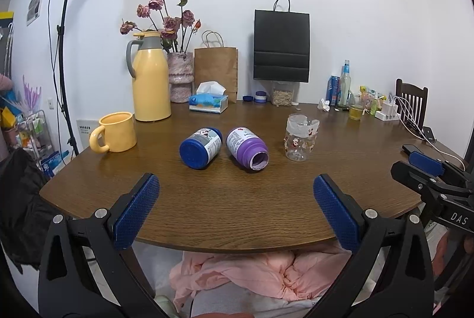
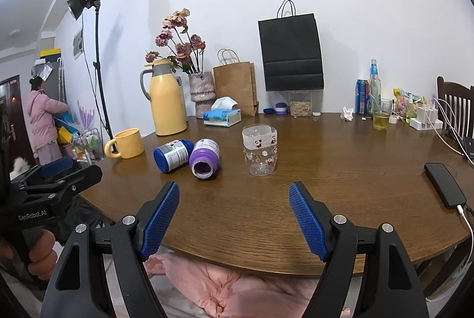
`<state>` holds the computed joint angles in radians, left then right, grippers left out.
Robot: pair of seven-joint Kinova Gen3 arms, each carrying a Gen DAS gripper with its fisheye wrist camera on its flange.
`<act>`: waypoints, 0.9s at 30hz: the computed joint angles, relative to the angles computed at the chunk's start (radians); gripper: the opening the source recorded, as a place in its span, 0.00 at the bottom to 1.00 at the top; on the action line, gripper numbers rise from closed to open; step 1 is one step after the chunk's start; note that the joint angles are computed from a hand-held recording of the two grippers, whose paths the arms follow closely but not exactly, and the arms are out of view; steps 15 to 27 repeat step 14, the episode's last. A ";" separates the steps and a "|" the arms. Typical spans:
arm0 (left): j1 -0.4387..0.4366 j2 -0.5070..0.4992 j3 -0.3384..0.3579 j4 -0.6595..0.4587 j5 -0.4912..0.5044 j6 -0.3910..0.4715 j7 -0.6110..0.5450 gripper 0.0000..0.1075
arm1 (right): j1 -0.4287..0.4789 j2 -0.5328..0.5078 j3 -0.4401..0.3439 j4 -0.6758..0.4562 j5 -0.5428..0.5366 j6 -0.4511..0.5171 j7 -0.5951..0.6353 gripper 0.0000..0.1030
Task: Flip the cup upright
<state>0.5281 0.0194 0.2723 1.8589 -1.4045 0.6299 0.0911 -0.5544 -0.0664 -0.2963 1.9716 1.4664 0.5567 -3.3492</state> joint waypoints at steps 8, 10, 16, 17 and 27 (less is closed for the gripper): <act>0.009 -0.002 0.006 0.001 -0.012 0.011 -0.001 0.96 | 0.000 0.002 0.002 -0.001 0.010 0.000 -0.011 0.79; 0.008 -0.002 0.005 0.002 -0.018 0.011 0.006 0.96 | 0.000 0.004 0.002 -0.001 0.011 -0.003 -0.011 0.79; 0.006 -0.002 0.004 0.001 -0.017 0.010 0.007 0.96 | 0.002 0.001 0.005 -0.002 -0.003 -0.018 0.006 0.79; 0.006 -0.002 0.004 0.001 -0.017 0.010 0.007 0.96 | 0.002 0.001 0.005 -0.002 -0.003 -0.018 0.006 0.79; 0.006 -0.002 0.004 0.001 -0.017 0.010 0.007 0.96 | 0.002 0.001 0.005 -0.002 -0.003 -0.018 0.006 0.79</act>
